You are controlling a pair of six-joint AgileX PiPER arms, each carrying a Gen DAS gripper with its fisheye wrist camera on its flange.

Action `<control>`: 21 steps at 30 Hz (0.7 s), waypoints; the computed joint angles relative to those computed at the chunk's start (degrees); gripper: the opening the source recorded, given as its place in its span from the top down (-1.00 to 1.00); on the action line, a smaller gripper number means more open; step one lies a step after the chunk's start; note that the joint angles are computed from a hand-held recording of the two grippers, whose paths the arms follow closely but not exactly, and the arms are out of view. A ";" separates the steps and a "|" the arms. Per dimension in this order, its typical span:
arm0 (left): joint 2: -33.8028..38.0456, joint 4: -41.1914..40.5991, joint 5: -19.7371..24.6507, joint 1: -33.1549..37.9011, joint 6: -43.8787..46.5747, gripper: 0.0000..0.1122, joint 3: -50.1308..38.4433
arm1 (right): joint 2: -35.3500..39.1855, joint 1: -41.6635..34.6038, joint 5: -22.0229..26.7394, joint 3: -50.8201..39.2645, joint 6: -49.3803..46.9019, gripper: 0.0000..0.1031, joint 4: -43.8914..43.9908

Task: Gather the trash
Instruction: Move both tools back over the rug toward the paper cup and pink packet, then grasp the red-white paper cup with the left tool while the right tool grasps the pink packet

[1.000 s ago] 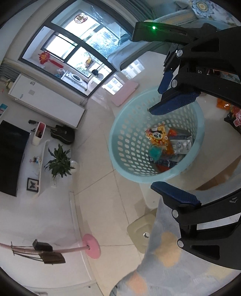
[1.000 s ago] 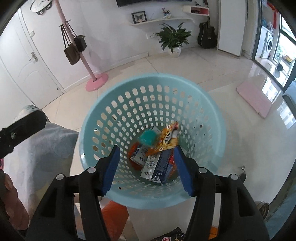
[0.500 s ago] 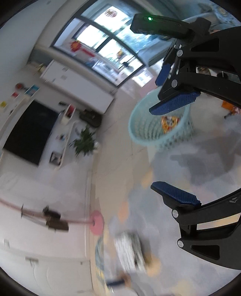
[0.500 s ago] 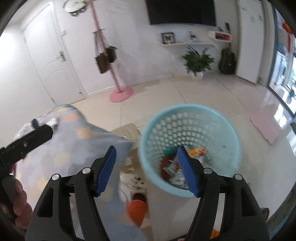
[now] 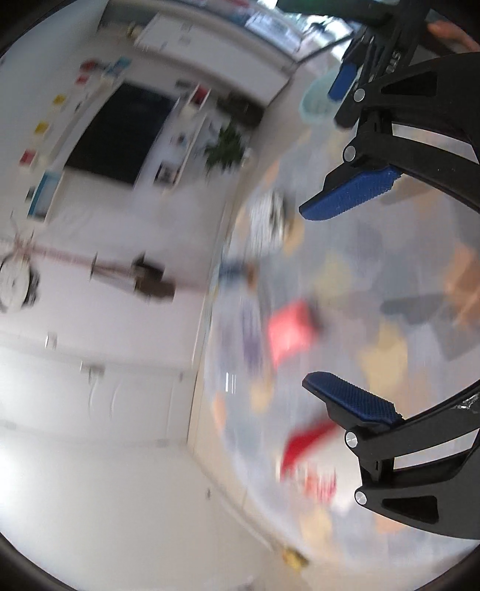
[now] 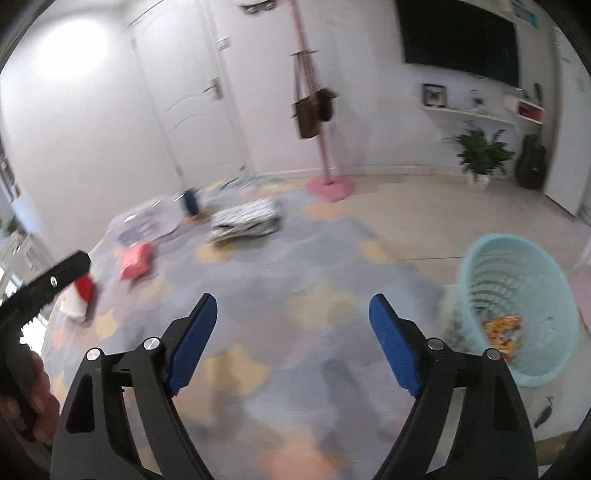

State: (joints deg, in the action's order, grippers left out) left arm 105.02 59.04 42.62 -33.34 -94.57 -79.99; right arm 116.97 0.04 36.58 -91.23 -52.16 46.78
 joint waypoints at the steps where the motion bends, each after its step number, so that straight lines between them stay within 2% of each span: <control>1: -1.81 1.31 0.80 0.58 -2.16 -0.53 2.83 | -0.10 1.20 -0.90 0.63 -0.19 -0.56 -0.05; 2: -3.34 2.27 1.05 1.29 -3.99 -0.56 5.12 | -0.18 2.17 -1.69 1.35 -0.99 -0.56 0.26; 4: -7.55 4.75 -1.44 4.56 -7.84 -0.58 11.72 | -0.26 3.60 -3.04 2.54 -2.01 -0.56 0.68; 6: -9.21 4.55 -2.87 7.33 -7.84 -0.63 14.16 | -0.12 4.81 -3.84 3.27 -2.31 -0.56 0.85; 10: -9.66 -0.03 -6.31 13.10 -2.09 -0.65 15.67 | 0.68 6.31 -3.06 2.08 0.56 -0.56 -1.79; 13: -8.66 -5.53 -12.19 16.97 4.70 -0.65 15.58 | 1.70 7.54 -0.05 -1.54 2.39 -0.56 -3.50; 14: -7.80 -6.93 -12.78 17.56 6.26 -0.65 14.98 | 1.75 8.10 0.19 -2.22 3.06 -0.56 -4.23; 16: -5.50 -8.88 -12.06 17.97 8.71 -0.65 13.42 | 2.04 9.51 0.61 -4.05 4.94 -0.56 -6.47; 18: -2.98 -12.51 -9.34 17.73 13.14 -0.63 10.70 | 3.02 10.92 2.42 -6.81 7.10 -0.56 -9.10; 19: -1.98 -13.89 -7.76 17.71 14.83 -0.59 9.34 | 3.37 11.56 3.06 -7.86 8.02 -0.56 -10.18; 21: -1.59 -14.41 -7.34 17.59 15.13 -0.48 9.17 | 4.44 13.32 4.36 -10.57 9.89 -0.56 -12.55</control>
State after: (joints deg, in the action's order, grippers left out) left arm 103.43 44.63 35.28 -15.75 -79.45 -70.82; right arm 121.41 13.35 40.94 -101.79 -42.27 34.23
